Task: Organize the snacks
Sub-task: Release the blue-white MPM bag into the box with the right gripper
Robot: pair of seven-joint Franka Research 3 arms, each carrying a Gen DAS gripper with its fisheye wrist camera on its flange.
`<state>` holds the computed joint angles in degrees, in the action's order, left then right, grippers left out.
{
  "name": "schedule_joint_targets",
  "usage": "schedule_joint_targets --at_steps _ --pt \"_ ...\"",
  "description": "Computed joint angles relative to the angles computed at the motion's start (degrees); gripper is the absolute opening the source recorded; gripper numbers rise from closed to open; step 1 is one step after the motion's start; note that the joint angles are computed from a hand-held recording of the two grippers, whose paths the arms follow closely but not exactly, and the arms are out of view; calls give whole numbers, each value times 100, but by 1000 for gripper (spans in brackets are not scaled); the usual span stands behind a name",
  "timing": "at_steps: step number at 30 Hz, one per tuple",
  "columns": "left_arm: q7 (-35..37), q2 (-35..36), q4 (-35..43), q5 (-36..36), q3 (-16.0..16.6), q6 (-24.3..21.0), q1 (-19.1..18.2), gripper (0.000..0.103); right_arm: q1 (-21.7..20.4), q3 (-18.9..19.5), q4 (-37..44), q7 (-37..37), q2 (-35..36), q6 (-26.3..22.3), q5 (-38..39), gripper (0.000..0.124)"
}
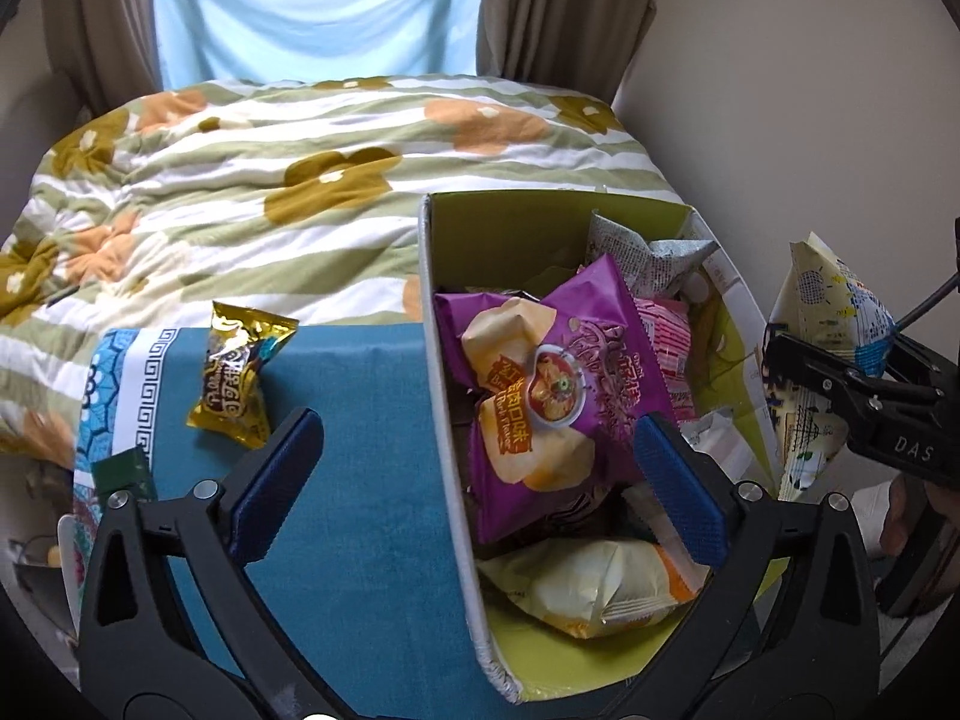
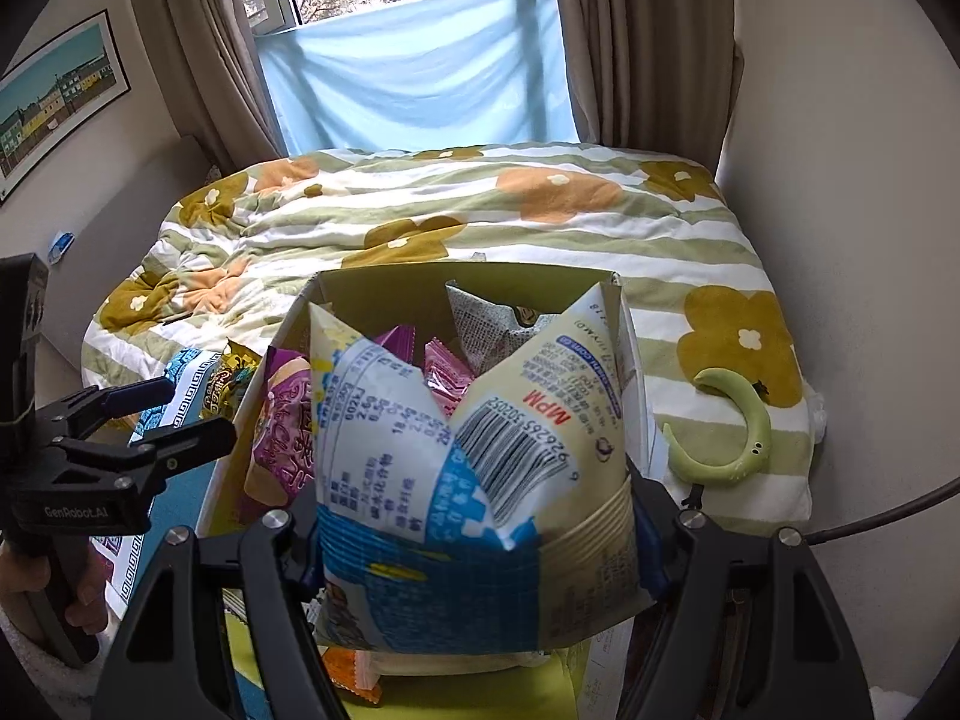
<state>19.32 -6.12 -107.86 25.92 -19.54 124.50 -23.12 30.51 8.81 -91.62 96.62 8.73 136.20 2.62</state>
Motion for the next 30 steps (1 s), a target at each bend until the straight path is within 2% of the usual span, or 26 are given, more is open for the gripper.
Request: schedule_joint_targets --at_steps 3,9,13,16,20,25,30 --pt "65 -233 -274 -181 37 85 7 102 -6 4 120 -115 113 -99 31 71" --pt "-36 -404 -455 -391 25 -86 58 102 -25 -17 548 -284 473 -323 277 72" --pt "-40 -505 -485 -320 -36 -286 65 102 21 -51 545 -256 524 -155 274 75" --pt "-100 -582 -523 -263 -75 -420 61 102 -12 -15 174 -347 358 372 482 102" --pt "-242 -756 -679 -268 -100 -420 48 102 8 9 -259 -373 89 810 500 103" --pt "-305 -853 -616 -42 -222 -655 33 102 10 30 -388 -214 -113 533 433 103" --pt "-435 -970 -477 215 -354 -968 -1 102 27 70 -544 -101 -371 497 176 103"
